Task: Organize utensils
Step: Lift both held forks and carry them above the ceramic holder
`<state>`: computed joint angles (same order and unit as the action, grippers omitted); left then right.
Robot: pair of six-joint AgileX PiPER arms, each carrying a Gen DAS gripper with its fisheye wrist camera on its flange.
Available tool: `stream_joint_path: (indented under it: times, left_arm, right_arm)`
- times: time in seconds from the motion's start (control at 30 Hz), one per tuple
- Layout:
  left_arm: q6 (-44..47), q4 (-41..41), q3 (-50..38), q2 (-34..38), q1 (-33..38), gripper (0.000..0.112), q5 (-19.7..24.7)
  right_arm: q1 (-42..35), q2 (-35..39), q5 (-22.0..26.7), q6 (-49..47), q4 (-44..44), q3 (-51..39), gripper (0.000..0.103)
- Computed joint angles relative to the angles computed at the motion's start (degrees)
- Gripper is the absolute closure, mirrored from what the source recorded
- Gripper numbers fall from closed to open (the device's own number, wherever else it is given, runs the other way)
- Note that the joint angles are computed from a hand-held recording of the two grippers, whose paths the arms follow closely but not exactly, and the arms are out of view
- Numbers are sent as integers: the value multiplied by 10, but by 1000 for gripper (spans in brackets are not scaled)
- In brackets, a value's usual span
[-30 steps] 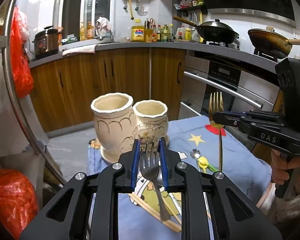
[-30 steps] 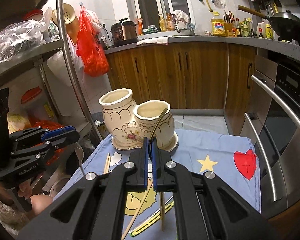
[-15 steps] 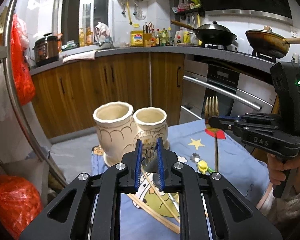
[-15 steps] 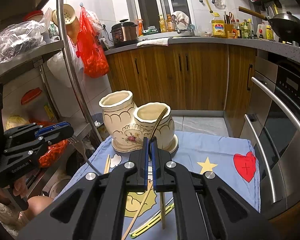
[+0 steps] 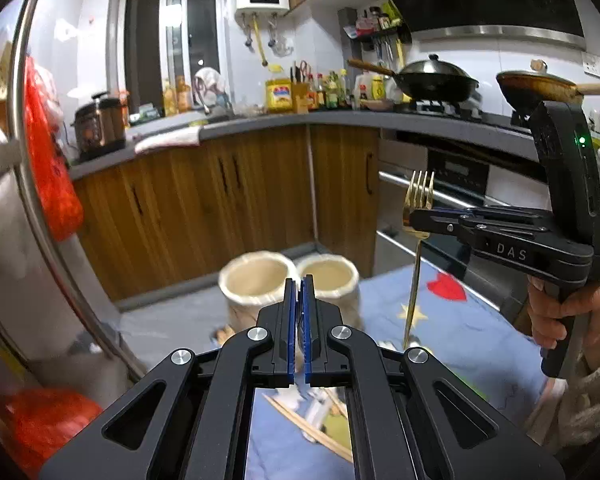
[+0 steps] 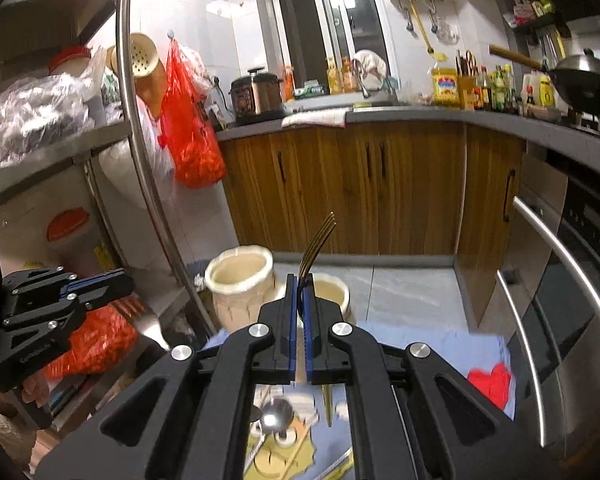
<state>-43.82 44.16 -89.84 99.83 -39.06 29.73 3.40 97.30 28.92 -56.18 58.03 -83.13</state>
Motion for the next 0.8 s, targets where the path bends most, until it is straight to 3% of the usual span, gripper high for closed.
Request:
stream_joint_path:
  times: [0.23, 0.4, 0.53, 0.8]
  left_arm:
    - [67, -14, -137, 21, 30, 109, 53]
    - [81, 8, -236, 69, 45, 109, 98]
    - [141, -45, -313, 131, 62, 108, 129]
    - [204, -141, -385, 231, 95, 108, 162]
  right_arm:
    - [1, 47, 14, 46, 4, -136, 101]
    - [19, 94, -18, 62, -4, -213, 101]
    - [35, 150, -41, 107, -51, -264, 100]
    - [33, 269, 24, 228, -137, -361, 100]
